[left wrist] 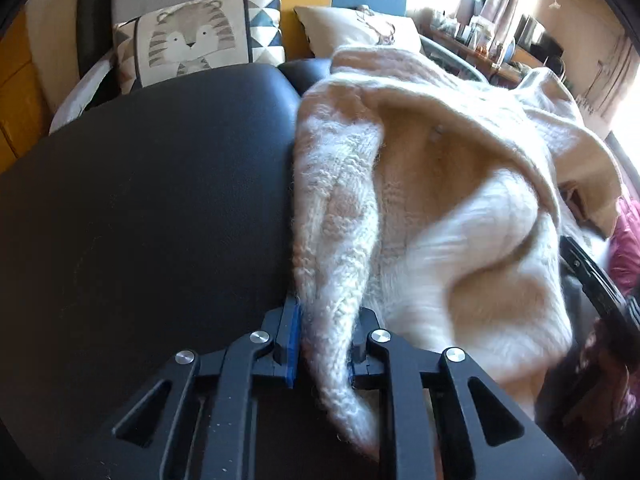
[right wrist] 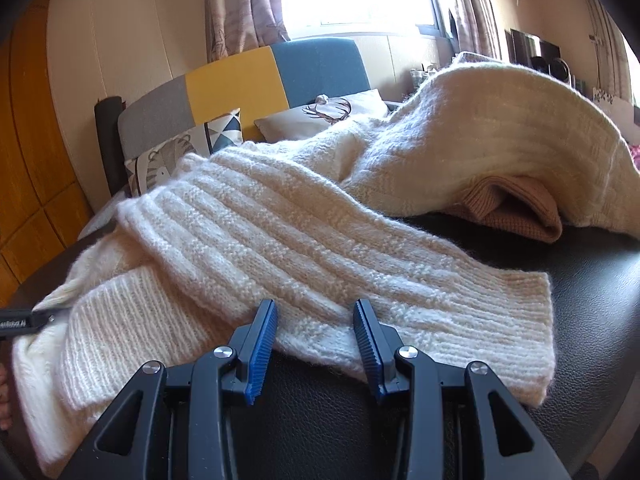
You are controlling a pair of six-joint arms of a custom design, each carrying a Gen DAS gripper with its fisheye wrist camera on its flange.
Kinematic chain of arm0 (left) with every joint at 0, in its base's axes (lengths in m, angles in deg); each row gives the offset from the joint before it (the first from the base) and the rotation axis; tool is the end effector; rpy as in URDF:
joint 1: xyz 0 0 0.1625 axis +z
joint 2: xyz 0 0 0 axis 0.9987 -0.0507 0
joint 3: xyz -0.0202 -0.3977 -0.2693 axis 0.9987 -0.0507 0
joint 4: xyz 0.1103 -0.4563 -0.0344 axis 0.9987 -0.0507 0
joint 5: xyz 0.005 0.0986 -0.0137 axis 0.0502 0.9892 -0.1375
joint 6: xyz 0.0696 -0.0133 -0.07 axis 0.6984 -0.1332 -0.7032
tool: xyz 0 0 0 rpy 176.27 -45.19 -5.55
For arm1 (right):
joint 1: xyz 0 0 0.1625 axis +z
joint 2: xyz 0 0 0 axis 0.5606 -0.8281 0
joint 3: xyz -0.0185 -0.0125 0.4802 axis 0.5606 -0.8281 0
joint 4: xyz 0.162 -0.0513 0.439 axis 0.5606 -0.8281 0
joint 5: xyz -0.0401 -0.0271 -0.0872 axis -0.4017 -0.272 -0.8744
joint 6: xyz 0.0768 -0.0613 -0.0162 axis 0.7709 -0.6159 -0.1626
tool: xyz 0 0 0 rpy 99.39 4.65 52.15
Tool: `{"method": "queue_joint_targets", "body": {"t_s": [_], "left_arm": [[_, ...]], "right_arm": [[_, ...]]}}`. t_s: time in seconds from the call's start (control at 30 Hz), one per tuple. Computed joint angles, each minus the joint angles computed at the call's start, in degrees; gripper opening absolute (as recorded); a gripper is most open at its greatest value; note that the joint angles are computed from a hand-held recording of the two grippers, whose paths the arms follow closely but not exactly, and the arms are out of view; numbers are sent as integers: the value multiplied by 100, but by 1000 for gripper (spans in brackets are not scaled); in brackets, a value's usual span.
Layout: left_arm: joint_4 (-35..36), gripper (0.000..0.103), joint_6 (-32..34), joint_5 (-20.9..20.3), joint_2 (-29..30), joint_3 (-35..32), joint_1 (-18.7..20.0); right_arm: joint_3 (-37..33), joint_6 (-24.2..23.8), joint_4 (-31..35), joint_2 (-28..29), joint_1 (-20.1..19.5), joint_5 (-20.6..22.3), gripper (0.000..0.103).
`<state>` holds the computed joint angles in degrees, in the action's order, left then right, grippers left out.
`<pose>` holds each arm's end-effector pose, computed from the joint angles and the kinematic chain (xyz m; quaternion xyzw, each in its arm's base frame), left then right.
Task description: Fold clothes
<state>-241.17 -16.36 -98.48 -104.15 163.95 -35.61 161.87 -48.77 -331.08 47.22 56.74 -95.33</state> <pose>-0.1428 -0.4891 0.1454 0.2171 0.9210 -0.1966 0.2569 0.0967 -0.3722 0.0809 0.0879 -0.8438 0.4436 0.2890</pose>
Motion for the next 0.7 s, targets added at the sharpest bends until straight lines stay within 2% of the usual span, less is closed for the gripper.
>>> {"method": "queue_joint_targets", "body": {"t_s": [0.2, 0.3, 0.47, 0.57, 0.7], "left_arm": [[137, 18, -28, 114, -543, 438, -57], [155, 19, 0, 258, -868, 715, -107], [375, 19, -149, 308, -1485, 1061, -79], [342, 19, -201, 278, -1763, 1243, -57], [335, 19, -212, 355, -1871, 1336, -99]], "right_arm": [[-212, -377, -115, 406, 503, -968, 43], [-243, -393, -118, 601, 760, -1246, 45], [-162, -71, 633, 459, 1132, -1589, 46], [-96, 48, 1016, 321, 1223, -1702, 47], [-154, -239, 1169, 384, 1365, -2134, 53]]}}
